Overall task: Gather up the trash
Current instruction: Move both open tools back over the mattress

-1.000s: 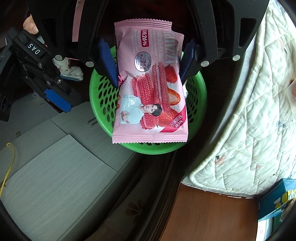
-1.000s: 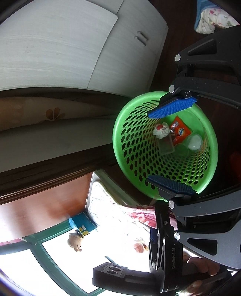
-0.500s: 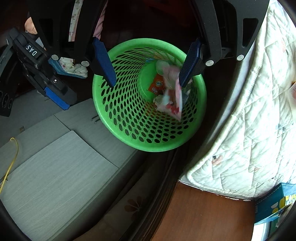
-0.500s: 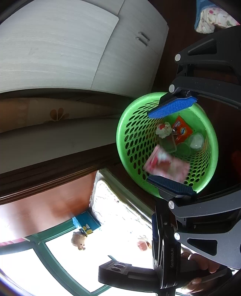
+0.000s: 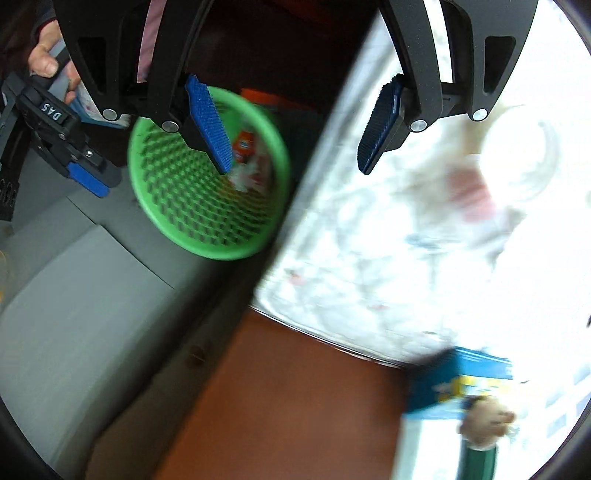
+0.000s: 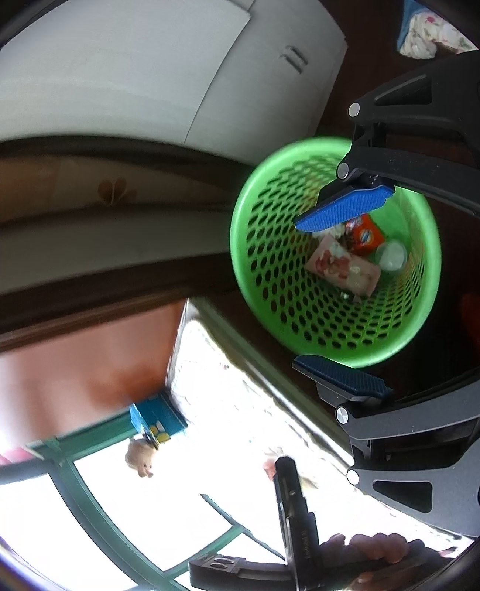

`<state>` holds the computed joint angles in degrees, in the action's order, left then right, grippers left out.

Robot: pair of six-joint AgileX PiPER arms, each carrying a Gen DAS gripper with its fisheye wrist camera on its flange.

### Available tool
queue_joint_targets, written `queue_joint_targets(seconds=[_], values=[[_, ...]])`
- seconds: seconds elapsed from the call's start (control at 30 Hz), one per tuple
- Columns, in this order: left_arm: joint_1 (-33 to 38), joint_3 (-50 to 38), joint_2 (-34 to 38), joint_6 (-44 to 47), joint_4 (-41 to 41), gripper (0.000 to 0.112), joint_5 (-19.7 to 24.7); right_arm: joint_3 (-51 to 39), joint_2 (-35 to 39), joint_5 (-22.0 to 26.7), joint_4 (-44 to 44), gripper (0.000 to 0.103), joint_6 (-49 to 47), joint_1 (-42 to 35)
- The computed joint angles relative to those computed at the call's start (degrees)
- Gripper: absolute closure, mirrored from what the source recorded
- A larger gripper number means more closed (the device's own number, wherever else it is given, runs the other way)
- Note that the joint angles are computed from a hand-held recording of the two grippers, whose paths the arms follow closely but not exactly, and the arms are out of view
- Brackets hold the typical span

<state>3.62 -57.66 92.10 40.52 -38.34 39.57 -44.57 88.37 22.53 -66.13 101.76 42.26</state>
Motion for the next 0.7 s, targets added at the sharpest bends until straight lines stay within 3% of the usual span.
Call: queue_joint_targets(seconds=[0.2,0.37,0.5,0.57,0.7], values=[[11.13,-0.81,-1.4,1.58,3.07,0.045,-0.7,-7.97,5.92,-0.3,4.7,0.033,-6.43,2.78],[19.13,-3.83,0.04,-0.07,8.09,0.042,-4.01,-15.33,10.89,-0.27,9.93,0.033,-13.35,4.88],[24.88,-9.95,4.73,-4.5,11.79,0.042,-4.24,-21.83,15.16,-0.25,15.8,0.032,-20.52,6.24],[27.35,-13.37,7.67,-6.99,13.83,0.034,-4.22,-25.44,17.41,0.11,19.2,0.032,-24.68,6.76],[30.72,-21.52,14.28,-12.63,17.44,0.029,-2.8,-32.58,21.77,1.07,25.85,0.031,-32.99,7.67]])
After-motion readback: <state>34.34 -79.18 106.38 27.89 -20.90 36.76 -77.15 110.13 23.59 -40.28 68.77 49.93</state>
